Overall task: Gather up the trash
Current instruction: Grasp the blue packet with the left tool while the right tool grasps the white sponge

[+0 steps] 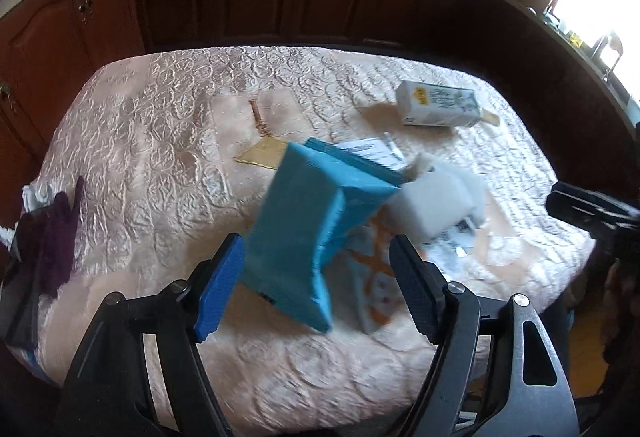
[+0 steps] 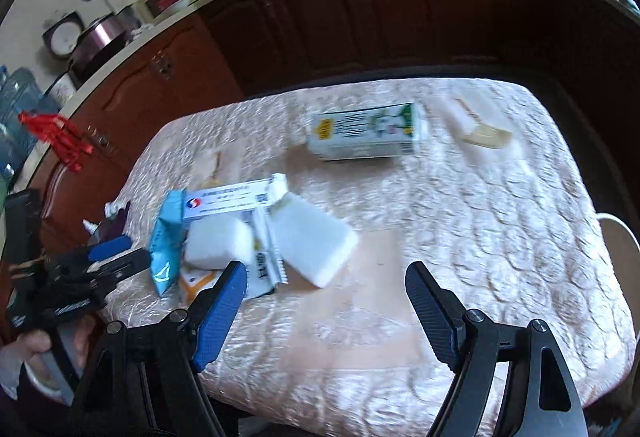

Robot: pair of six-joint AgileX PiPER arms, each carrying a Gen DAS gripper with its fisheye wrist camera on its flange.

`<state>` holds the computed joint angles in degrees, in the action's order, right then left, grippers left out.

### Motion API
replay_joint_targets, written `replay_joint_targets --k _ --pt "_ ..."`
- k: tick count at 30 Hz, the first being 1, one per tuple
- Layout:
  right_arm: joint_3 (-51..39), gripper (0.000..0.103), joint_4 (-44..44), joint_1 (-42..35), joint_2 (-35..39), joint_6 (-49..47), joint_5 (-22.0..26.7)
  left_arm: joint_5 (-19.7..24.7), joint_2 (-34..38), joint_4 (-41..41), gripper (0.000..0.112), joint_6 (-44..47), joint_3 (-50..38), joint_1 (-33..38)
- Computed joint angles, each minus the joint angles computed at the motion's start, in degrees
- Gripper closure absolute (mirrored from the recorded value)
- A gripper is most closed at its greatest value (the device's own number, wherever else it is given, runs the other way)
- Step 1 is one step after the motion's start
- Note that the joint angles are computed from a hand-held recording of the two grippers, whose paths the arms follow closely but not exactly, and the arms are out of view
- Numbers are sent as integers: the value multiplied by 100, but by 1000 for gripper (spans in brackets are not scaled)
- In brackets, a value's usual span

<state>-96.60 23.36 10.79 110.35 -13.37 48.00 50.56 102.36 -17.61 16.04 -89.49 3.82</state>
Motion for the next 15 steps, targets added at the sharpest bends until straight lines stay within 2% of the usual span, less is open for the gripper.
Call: replay_joint_targets --k 8,10,13,15 --pt "-737 24 -23 373 494 -29 421 622 950 -346 38 200 -932 203" --pt "-967 24 -92 474 647 55 541 583 976 -350 40 206 -957 177" --pt "-1240 24 -137 583 827 103 664 646 999 -146 71 226 -1015 137" --pt "-1460 24 -202 685 978 170 750 736 1007 -294 73 328 -1034 224"
